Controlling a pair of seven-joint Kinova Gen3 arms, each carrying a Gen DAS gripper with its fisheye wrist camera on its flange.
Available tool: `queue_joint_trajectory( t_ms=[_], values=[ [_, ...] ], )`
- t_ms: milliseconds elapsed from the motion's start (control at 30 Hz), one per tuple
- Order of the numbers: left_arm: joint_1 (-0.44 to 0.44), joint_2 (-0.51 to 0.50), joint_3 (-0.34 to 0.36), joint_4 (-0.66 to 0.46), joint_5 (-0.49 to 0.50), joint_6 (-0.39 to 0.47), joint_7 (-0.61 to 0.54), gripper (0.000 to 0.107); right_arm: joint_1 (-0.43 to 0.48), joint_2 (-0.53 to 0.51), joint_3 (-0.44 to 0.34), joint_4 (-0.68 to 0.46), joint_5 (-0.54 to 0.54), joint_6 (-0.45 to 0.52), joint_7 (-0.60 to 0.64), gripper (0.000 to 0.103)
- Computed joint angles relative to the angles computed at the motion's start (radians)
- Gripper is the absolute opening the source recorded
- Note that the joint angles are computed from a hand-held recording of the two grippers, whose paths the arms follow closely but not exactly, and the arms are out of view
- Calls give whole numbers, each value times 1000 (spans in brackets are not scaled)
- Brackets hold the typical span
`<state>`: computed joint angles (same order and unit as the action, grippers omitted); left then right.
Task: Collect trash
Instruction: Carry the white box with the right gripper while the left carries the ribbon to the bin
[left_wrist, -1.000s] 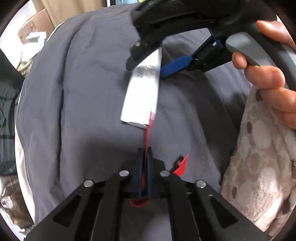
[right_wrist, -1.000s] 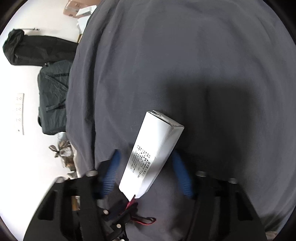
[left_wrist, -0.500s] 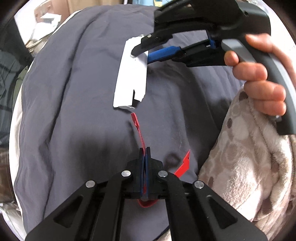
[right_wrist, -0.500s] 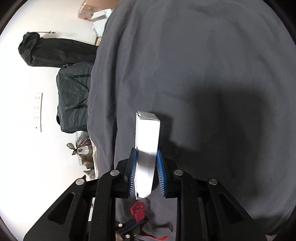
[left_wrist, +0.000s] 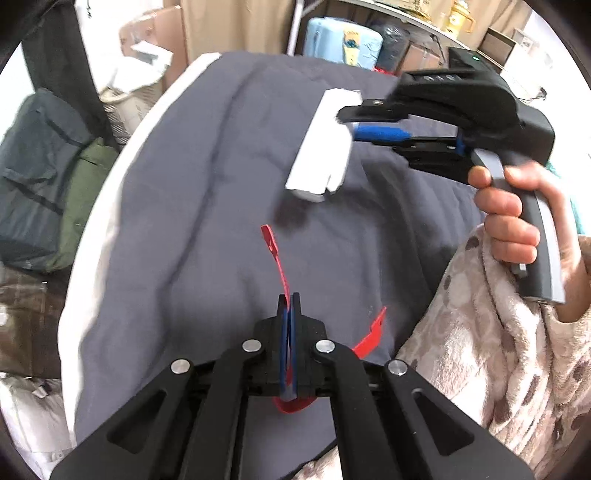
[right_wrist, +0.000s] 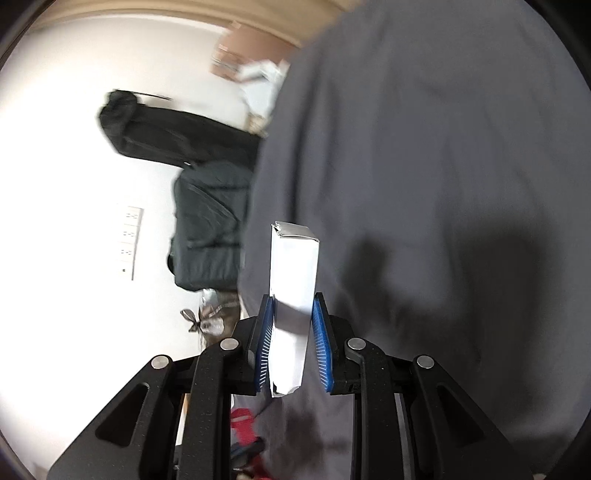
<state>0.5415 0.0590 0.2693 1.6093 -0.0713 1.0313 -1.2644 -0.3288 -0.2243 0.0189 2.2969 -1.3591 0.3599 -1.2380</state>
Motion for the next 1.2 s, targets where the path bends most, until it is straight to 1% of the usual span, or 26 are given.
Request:
queue_joint_trajectory(
  t_ms=[67, 100, 167, 233, 300, 333, 367, 400, 533, 567, 600, 667, 700, 800, 867, 933, 967, 1000, 1033, 1067, 1200],
  values=[
    [18, -28, 8, -3, -49, 26, 53, 1, -26, -24, 6, -1, 44, -24, -28, 21],
    [27, -36, 3, -11, -58, 47, 66, 1, -31, -35, -2, -6, 85, -31, -63, 21],
    [23, -24, 19, -39, -84, 59, 103, 1, -47, -50, -6, -15, 166, -40, -137, 21],
    [29, -50, 23, -56, -108, 92, 142, 1, -61, -66, -8, -25, 247, -41, -204, 21],
    [15, -86, 18, -51, -107, 95, 148, 1, -83, -77, -4, -37, 329, -40, -278, 21],
    [6, -103, 18, -46, -102, 95, 146, 1, -78, -83, -18, -44, 369, -35, -309, 21],
    [-6, -126, 16, -33, -98, 88, 145, 1, -56, -84, -49, -56, 410, -31, -344, 21],
    [-18, -140, 16, -27, -90, 86, 142, 1, -17, -85, -94, -73, 451, -17, -365, 21],
    [-87, -218, -14, 26, -28, 63, 89, 1, 146, -82, -273, -154, 613, 55, -509, 21],
    [-104, -236, -20, 36, -12, 64, 76, 1, 170, -94, -303, -162, 654, 61, -546, 21],
    [-122, -265, -41, 53, 16, 63, 53, 1, 184, -103, -335, -174, 695, 57, -584, 21],
    [-152, -302, -62, 81, 48, 55, 20, 1, 239, -117, -414, -210, 776, 76, -657, 21],
    [-168, -333, -82, 100, 67, 52, -1, 1, 252, -116, -443, -234, 817, 89, -697, 21],
    [-210, -406, -133, 140, 114, 53, -51, 1, 239, -94, -496, -299, 939, 112, -810, 21],
    [-238, -445, -164, 162, 137, 54, -82, 1, 256, -63, -564, -359, 1020, 139, -866, 21],
    [-275, -489, -200, 184, 148, 60, -105, 1, 296, -11, -655, -435, 1101, 176, -886, 21],
    [-288, -508, -231, 193, 163, 65, -126, 1, 317, 10, -700, -466, 1142, 190, -903, 21],
    [-302, -520, -248, 198, 172, 68, -141, 1, 321, 36, -734, -492, 1183, 197, -923, 21],
    [-320, -540, -269, 205, 174, 69, -157, 1, 306, 74, -755, -526, 1223, 204, -944, 21],
    [-333, -553, -289, 208, 181, 71, -177, 1, 277, 105, -758, -548, 1264, 205, -969, 21],
    [-386, -588, -356, 219, 205, 78, -248, 1, 92, 256, -709, -687, 1427, 245, -1038, 21]
  ],
)
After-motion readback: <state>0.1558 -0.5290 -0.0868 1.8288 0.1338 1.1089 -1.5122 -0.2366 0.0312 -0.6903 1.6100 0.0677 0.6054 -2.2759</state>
